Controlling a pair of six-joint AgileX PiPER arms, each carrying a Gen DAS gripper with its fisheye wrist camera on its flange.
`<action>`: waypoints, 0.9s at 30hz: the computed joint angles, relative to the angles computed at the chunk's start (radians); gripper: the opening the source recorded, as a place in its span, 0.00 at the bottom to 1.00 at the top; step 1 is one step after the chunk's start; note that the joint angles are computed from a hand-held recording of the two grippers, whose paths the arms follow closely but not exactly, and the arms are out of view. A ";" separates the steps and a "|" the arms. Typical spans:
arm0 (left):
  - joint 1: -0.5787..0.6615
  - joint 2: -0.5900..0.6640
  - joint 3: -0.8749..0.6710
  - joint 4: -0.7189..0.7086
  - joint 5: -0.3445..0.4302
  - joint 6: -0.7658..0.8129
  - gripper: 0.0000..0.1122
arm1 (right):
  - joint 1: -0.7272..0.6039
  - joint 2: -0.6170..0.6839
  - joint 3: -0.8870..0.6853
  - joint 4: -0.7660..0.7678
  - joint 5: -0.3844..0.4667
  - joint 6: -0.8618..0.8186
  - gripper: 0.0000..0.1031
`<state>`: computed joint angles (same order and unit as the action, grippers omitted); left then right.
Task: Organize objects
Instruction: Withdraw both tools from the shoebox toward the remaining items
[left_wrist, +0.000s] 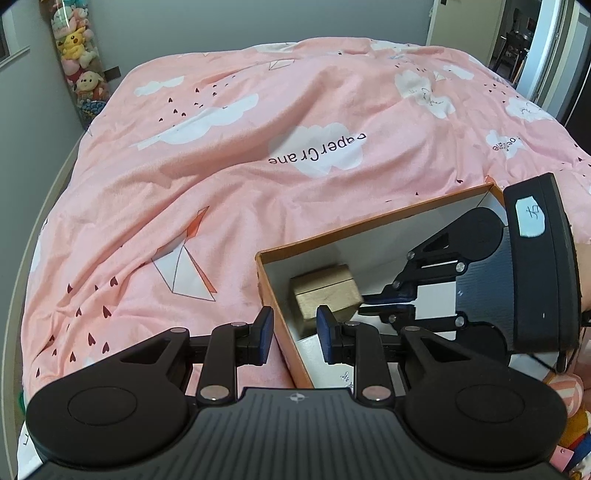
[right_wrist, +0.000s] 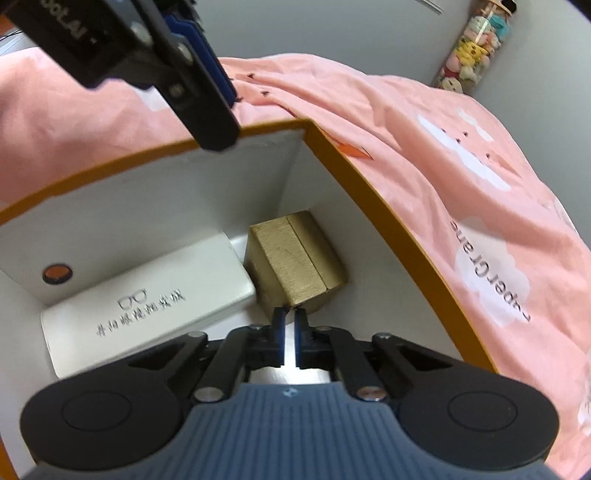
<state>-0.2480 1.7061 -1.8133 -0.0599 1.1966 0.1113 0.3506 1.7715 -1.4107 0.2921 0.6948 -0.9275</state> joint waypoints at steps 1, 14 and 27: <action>0.001 -0.001 0.002 0.000 -0.001 -0.003 0.27 | 0.007 0.000 0.001 0.001 -0.005 -0.003 0.02; -0.035 -0.083 0.085 -0.004 -0.072 -0.100 0.32 | 0.052 -0.032 0.068 -0.016 -0.076 -0.017 0.00; -0.309 -0.376 0.401 0.306 -0.271 -0.556 0.40 | -0.001 -0.426 0.319 -0.099 -0.122 0.290 0.40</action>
